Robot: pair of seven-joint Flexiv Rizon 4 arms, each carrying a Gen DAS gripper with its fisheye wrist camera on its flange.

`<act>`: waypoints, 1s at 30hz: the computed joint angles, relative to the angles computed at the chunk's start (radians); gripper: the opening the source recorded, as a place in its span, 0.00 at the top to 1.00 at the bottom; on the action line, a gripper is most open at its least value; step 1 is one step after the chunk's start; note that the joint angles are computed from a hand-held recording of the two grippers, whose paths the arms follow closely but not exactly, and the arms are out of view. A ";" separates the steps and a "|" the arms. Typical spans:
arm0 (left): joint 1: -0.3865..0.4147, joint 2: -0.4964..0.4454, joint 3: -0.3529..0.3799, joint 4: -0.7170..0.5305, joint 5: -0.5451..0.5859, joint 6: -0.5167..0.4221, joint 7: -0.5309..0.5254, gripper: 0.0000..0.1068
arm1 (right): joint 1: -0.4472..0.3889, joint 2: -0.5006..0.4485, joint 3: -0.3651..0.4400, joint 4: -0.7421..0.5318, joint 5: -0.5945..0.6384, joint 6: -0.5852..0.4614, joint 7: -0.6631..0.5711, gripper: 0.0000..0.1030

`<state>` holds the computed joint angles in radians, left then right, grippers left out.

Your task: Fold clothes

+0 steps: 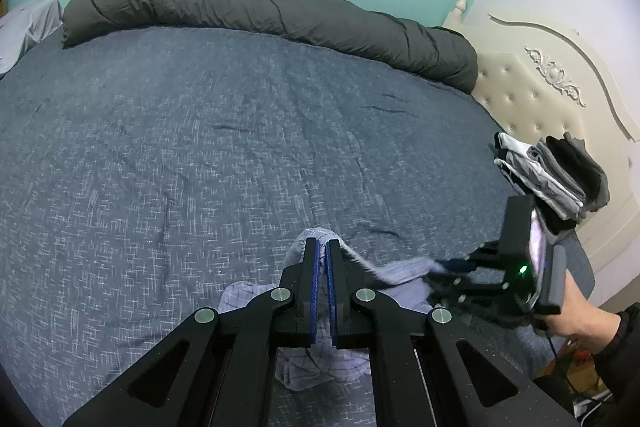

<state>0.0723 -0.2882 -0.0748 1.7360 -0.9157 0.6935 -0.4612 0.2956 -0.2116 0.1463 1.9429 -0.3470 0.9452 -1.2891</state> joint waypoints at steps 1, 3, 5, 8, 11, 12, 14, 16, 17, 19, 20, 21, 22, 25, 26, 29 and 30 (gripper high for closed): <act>-0.002 0.000 0.000 0.000 0.004 0.001 -0.004 0.97 | -0.007 0.005 -0.002 0.002 0.011 0.017 0.005 0.90; -0.007 -0.004 -0.001 -0.002 0.019 0.001 -0.007 0.97 | -0.022 0.016 -0.005 0.003 0.040 0.045 0.014 0.92; -0.013 -0.008 -0.002 -0.002 0.035 0.004 -0.012 0.97 | -0.036 0.033 -0.012 0.010 0.053 0.074 0.035 0.93; -0.025 -0.014 -0.005 0.003 0.061 0.014 -0.022 0.97 | -0.055 0.056 -0.019 0.017 0.066 0.088 0.057 0.93; -0.039 -0.027 -0.007 0.006 0.100 0.028 -0.042 0.96 | -0.072 0.080 -0.023 0.028 0.069 0.084 0.073 0.93; -0.043 -0.031 -0.009 0.007 0.113 0.032 -0.049 0.96 | -0.078 0.092 -0.023 0.035 0.072 0.081 0.077 0.93; -0.049 -0.039 -0.009 0.011 0.138 0.036 -0.066 0.95 | -0.090 0.107 -0.023 0.047 0.083 0.079 0.077 0.93; -0.055 -0.047 -0.009 0.016 0.163 0.046 -0.087 0.83 | -0.100 0.118 -0.024 0.062 0.094 0.080 0.082 0.93; -0.057 -0.048 -0.010 0.020 0.171 0.051 -0.095 0.78 | -0.105 0.119 -0.024 0.066 0.103 0.079 0.082 0.93; -0.055 -0.050 -0.013 0.025 0.184 0.041 -0.098 0.63 | -0.114 0.122 -0.024 0.071 0.128 0.073 0.080 0.93; -0.055 -0.050 -0.013 0.027 0.193 0.040 -0.097 0.62 | -0.118 0.124 -0.024 0.073 0.140 0.069 0.079 0.93; -0.055 -0.046 -0.012 0.034 0.202 0.040 -0.091 0.62 | -0.122 0.125 -0.024 0.076 0.151 0.068 0.078 0.93; -0.055 -0.043 -0.011 0.041 0.210 0.040 -0.085 0.62 | -0.124 0.125 -0.024 0.080 0.158 0.069 0.076 0.93; -0.057 -0.037 -0.008 0.058 0.231 0.039 -0.077 0.62 | -0.128 0.124 -0.022 0.090 0.174 0.079 0.071 0.93; -0.058 -0.037 -0.007 0.059 0.236 0.038 -0.082 0.62 | -0.128 0.124 -0.021 0.094 0.177 0.084 0.072 0.93; -0.061 -0.041 -0.006 0.058 0.251 0.031 -0.105 0.62 | -0.128 0.125 -0.020 0.098 0.184 0.088 0.073 0.93; -0.063 -0.043 -0.006 0.060 0.255 0.032 -0.108 0.62 | -0.128 0.127 -0.020 0.099 0.186 0.087 0.071 0.93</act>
<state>0.0096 -0.3308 -0.0811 1.7958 -0.6604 0.7257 -0.5694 0.1673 -0.0850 0.1266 2.0422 -0.1608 1.0327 -1.2178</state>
